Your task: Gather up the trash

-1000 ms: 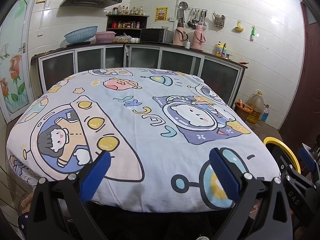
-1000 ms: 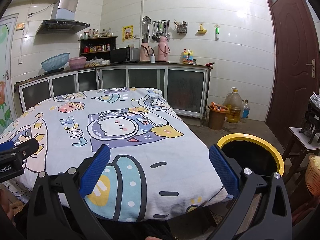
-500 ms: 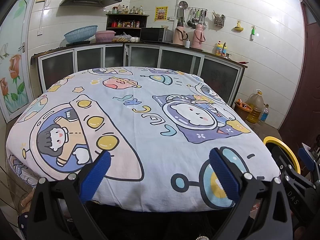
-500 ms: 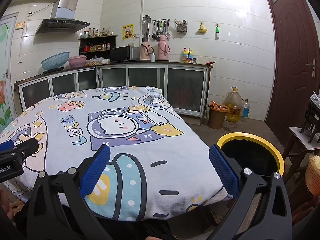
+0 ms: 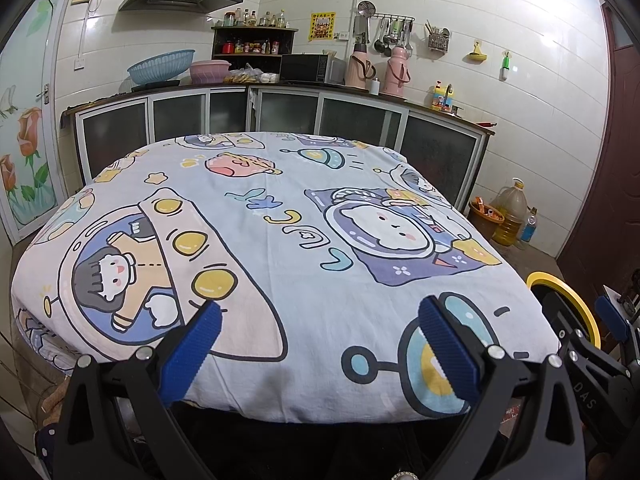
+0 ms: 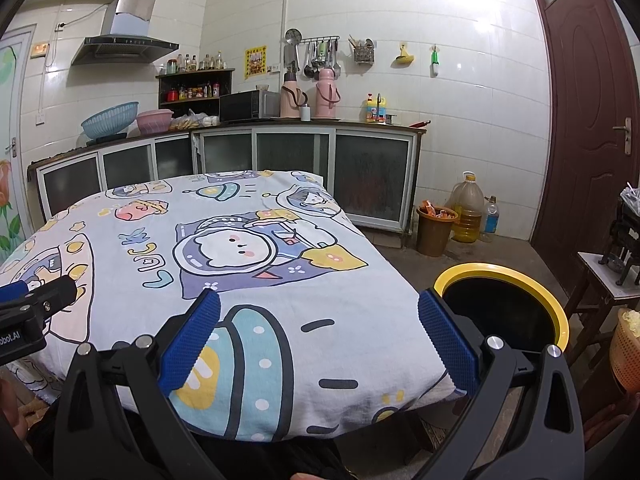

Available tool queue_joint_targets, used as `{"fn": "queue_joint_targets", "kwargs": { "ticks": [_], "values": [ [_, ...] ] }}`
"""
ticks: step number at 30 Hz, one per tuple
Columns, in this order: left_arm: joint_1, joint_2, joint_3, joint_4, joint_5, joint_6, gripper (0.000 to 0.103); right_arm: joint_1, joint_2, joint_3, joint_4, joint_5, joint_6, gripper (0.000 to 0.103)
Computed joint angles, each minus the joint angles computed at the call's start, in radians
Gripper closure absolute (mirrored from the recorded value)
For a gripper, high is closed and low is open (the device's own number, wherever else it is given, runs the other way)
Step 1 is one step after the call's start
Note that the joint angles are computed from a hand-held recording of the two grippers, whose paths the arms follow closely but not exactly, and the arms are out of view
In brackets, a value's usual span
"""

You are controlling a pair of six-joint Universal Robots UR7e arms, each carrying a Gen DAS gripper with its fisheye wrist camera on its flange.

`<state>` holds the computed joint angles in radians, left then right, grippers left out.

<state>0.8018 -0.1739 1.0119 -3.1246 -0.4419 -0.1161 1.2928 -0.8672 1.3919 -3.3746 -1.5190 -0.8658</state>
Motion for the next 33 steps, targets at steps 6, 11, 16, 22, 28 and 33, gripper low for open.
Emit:
{"fn": "queue_joint_targets", "kwargs": {
  "ticks": [6, 11, 16, 22, 28, 33],
  "values": [
    [0.000, 0.000, 0.000, 0.001, -0.001, -0.003, 0.008, -0.002, 0.001, -0.006, 0.008, 0.000, -0.001, 0.008],
    [0.000, 0.000, -0.001, 0.003, -0.001, -0.004, 0.008, -0.002, 0.000, -0.005, 0.009, 0.000, -0.002, 0.008],
    [0.002, -0.003, 0.003, -0.001, -0.007, 0.000, 0.008, -0.003, 0.003, -0.010, 0.013, -0.003, -0.002, 0.008],
    [0.005, 0.001, 0.004, -0.011, -0.010, 0.004, 0.008, -0.005, 0.003, -0.013, 0.018, -0.002, -0.004, 0.008],
    [0.004, 0.002, 0.005, -0.005, -0.007, -0.006, 0.008, -0.005, 0.003, -0.013, 0.018, -0.002, -0.003, 0.008],
    [0.005, 0.000, 0.007, -0.004, -0.007, -0.006, 0.008, -0.004, 0.002, -0.014, 0.020, -0.002, -0.003, 0.008]
  ]
}}
